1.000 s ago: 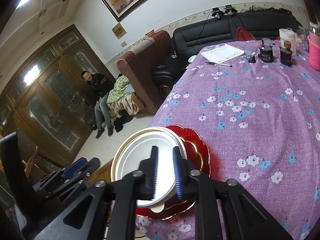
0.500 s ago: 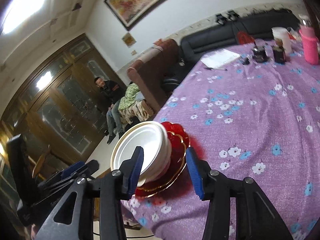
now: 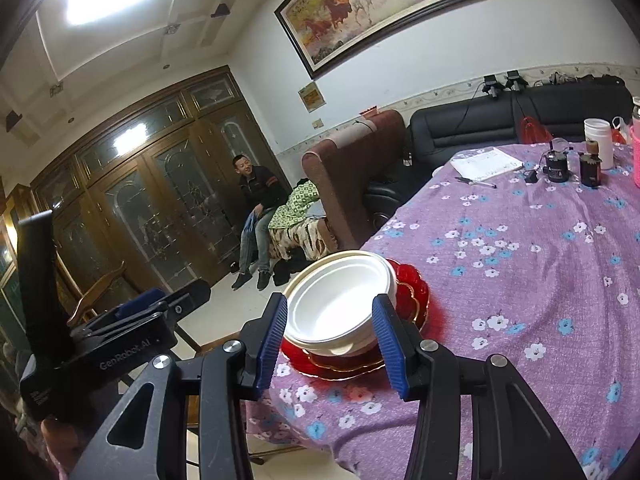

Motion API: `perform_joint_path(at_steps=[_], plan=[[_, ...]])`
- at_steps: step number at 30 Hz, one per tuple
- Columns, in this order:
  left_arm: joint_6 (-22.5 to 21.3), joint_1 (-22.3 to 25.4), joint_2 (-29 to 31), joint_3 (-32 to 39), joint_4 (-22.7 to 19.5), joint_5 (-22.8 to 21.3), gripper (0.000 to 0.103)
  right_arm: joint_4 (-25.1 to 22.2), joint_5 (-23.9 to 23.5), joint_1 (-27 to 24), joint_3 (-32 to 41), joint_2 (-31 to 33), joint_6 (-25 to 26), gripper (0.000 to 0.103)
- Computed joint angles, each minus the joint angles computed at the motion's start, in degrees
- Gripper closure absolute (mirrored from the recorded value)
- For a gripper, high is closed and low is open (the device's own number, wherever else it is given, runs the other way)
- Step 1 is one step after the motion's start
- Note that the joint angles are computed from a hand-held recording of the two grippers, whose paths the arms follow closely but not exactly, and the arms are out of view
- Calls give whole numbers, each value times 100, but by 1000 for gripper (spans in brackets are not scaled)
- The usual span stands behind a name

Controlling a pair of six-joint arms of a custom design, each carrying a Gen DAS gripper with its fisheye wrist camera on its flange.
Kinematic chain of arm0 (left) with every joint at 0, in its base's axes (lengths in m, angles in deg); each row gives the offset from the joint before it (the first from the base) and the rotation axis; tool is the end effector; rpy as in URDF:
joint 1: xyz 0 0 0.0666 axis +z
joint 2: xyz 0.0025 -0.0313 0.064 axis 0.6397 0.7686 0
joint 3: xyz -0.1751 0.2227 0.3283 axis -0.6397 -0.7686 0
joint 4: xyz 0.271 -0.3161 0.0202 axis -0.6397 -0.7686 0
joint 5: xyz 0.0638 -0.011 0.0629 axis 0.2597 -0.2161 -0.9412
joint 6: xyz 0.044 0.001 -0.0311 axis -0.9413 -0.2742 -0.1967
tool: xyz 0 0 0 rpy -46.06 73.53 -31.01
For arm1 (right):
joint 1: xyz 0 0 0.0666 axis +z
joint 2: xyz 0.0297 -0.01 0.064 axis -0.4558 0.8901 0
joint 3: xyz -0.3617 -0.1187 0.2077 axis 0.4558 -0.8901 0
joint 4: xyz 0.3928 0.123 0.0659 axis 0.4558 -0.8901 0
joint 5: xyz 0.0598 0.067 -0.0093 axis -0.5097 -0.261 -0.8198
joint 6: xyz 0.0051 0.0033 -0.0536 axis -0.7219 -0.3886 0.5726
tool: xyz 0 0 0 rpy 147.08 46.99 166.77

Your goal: Organize plates and bowls

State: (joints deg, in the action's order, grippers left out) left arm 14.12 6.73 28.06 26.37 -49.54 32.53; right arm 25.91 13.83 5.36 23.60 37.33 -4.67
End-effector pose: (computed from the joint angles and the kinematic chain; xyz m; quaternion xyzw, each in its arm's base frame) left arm 0.3707 -0.2260 0.5026 0.0813 0.8578 -0.0215 0.5071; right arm 0.3072 0.1856 0.4493 0.0505 0.8283 0.2095 0.5172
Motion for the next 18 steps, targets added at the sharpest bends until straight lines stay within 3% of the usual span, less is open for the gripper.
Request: perform_joint_path(at_steps=[7,18], plan=[[115,28,-98,-53,73,173,14,-10,258,232,90,-23,66,56],[110,16,-51,-71,207,255,6,115,112,159,136,76,-97,54]])
